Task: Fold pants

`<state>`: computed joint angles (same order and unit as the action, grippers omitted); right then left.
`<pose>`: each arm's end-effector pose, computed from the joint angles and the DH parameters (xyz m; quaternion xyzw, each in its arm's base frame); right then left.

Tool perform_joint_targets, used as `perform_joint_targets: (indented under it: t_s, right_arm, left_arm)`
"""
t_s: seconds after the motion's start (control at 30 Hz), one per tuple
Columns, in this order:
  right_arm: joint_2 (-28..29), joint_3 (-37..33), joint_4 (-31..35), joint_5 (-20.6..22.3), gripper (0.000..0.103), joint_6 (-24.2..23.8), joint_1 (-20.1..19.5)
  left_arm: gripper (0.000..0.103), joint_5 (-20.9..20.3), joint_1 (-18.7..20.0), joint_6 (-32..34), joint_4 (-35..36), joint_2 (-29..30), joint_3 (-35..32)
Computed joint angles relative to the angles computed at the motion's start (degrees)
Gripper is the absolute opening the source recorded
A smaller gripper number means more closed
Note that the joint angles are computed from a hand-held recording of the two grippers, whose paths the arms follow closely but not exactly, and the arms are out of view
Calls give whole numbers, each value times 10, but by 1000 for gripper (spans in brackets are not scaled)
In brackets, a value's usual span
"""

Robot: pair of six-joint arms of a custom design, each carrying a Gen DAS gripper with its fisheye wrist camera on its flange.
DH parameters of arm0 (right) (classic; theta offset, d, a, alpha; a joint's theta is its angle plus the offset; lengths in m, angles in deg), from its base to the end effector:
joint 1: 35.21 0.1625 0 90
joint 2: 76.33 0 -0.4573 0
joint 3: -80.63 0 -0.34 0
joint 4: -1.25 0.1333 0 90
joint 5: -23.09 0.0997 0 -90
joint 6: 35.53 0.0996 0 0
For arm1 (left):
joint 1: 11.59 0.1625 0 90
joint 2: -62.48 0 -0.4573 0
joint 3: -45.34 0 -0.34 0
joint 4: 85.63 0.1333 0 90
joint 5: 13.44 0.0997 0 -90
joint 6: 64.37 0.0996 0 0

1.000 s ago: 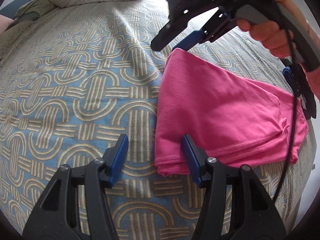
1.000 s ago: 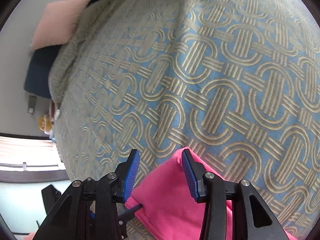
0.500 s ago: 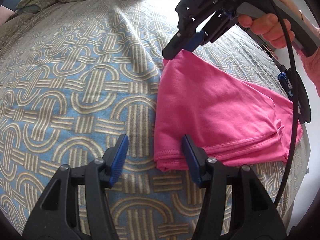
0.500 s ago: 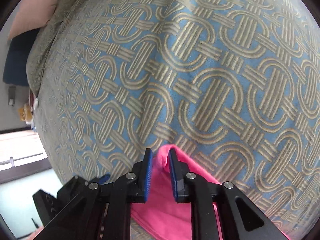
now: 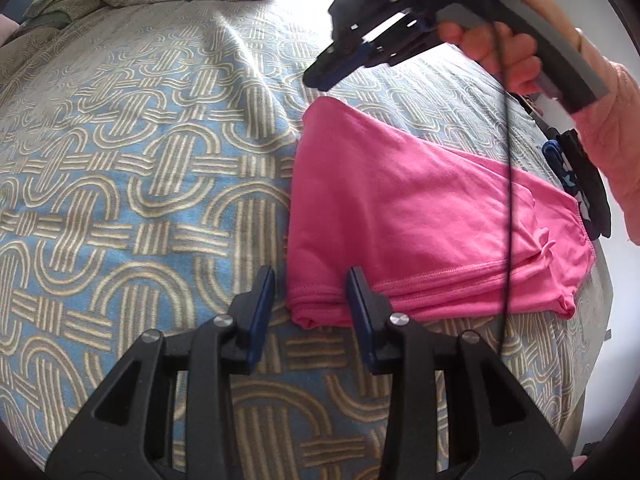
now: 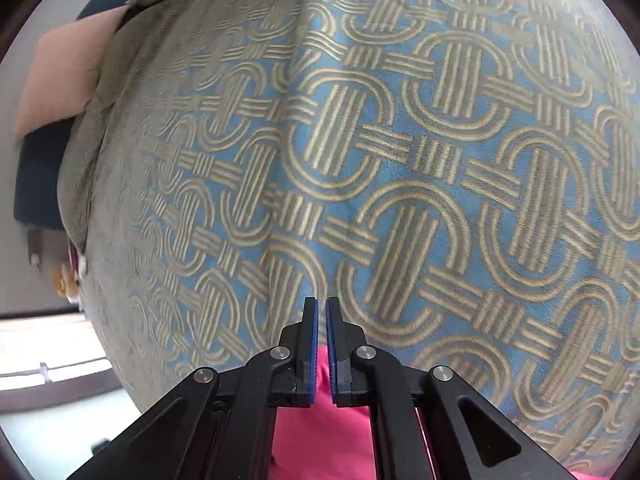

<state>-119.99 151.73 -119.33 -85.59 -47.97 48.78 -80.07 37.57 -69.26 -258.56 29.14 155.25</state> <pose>0.0236 -0.7439 0.2328 0.0509 -0.9851 0.0007 0.1645 -0.2422 -0.5444 0.0033 0.2911 0.9335 -0.1286 0.1652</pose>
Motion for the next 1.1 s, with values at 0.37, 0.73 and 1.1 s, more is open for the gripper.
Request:
perform_joint_targets:
  t_s: [0.37,0.73,1.1]
  right_arm:
    - [9,22,51,-22,5,2,4]
    - [-31,102,-171,-94,9,-74,20]
    - [-270,368,-294,15,35,-45,-107]
  left_arm:
    - [31,8,-7,-7,4,0,5]
    - [31,24,-16,-13,10,-12,18]
    - [31,29,-35,26,-13,-18,-14]
